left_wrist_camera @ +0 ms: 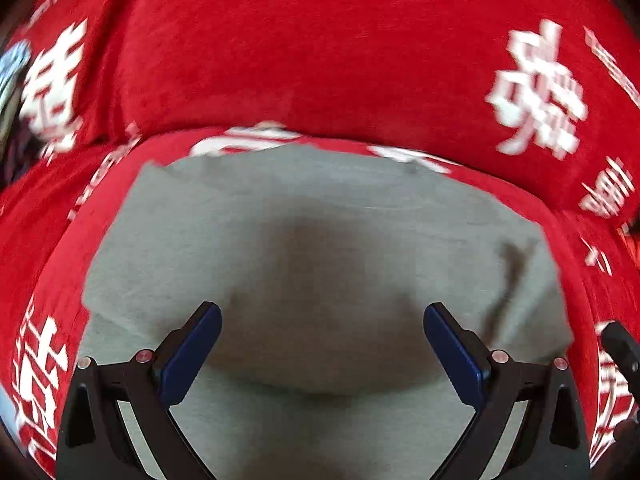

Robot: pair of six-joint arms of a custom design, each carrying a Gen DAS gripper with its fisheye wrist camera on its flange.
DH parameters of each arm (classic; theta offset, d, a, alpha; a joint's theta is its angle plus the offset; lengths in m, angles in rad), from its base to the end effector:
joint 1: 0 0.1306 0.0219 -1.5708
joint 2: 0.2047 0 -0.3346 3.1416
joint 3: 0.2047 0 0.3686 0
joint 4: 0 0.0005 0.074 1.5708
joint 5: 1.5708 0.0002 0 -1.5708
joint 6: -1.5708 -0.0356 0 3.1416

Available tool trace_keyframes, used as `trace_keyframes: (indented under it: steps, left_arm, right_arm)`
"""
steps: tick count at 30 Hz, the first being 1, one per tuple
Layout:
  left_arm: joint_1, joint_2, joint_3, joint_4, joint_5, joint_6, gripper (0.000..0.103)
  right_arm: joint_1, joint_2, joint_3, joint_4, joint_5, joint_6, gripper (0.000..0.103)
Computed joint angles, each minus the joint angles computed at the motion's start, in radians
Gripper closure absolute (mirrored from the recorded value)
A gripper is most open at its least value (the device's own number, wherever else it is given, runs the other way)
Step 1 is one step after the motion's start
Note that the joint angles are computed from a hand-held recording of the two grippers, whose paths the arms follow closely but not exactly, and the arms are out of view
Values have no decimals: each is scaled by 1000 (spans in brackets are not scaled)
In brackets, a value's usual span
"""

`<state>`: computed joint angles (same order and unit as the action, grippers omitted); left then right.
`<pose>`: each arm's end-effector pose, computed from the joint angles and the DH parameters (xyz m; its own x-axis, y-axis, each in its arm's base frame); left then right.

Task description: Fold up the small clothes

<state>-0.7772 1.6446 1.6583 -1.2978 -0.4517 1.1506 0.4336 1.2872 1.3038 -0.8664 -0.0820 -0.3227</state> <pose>0.3757 -0.3485 0.3556 -0.7747 -0.3902 -0.4976 -0.4028 0.9111 -0.0874 0.3948 0.1855 0.3879 -0.7948 -0.0197 -0.6065 -0.2275 0.9363 0.2677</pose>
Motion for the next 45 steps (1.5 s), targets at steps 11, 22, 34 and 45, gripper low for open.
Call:
trace_keyframes:
  steps: [11, 22, 34, 45]
  left_arm:
    - [-19, -60, -133, 54, 1, -59, 2]
    - [-19, -50, -100, 50, -4, -75, 2]
    - [-42, -117, -194, 82, -14, -94, 2]
    - [7, -105, -120, 10, -63, -89, 2]
  right_arm:
    - [57, 105, 57, -172, 311, 9, 7]
    - [91, 165, 206, -157, 271, 55, 7]
    - [88, 112, 61, -212, 487, 47, 7]
    - [173, 93, 89, -39, 236, 45, 7]
